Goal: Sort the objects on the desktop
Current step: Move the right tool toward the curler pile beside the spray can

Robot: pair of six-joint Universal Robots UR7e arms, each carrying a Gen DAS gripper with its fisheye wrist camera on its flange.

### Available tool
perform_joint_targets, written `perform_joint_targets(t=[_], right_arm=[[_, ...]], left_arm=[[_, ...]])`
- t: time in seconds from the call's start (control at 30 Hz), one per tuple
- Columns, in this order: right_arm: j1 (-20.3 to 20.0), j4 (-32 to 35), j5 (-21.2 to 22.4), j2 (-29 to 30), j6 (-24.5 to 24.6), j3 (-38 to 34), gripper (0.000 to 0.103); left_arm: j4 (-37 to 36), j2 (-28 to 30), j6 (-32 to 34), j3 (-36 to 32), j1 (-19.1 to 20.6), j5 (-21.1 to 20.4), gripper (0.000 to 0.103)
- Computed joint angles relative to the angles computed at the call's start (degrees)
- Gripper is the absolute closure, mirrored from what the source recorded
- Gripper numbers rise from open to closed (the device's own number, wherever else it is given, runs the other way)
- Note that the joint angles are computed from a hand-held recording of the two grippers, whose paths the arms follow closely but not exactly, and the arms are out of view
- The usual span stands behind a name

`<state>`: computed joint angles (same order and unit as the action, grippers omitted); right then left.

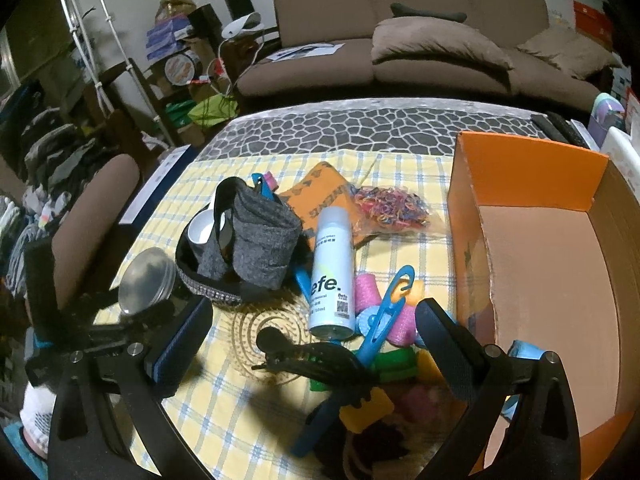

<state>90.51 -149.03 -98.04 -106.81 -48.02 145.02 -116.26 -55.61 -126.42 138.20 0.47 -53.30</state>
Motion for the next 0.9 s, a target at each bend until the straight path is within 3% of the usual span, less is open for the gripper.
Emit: perform_joint_targets(t=[0.27, 0.47, 0.57, 0.77, 0.83, 0.9], right_arm=[[1.79, 1.98, -3.89, 0.76, -6.0, 0.93, 0.001], [2.46, -2.08, -8.55, 1.67, -13.17, 3.5, 0.001], [2.5, -3.08, -9.57, 2.06, -14.51, 3.94, 0.003], [2.7, -4.58, -11.33, 3.05, -16.19, 4.51, 0.023], [2.76, -4.94, -11.84, 3.43, -16.77, 4.64, 0.029], [2.87, -5.26, -12.63, 3.82, -17.31, 4.83, 0.041]], left_arm=[[-1.37, -0.35, 1.46, 0.51, 0.68, -0.06, 0.0], [-3.88, 0.79, 2.85, 0.86, 1.75, -0.5, 0.0], [-4.96, 1.42, 3.48, 0.99, 2.31, -0.93, 0.0], [-5.34, 2.01, 2.94, 1.02, 2.42, -1.34, 0.002], [-5.39, 2.09, 2.76, 1.0, 2.47, -1.57, 0.006], [-5.42, 2.1, 2.62, 1.04, 2.64, -1.87, 0.017]])
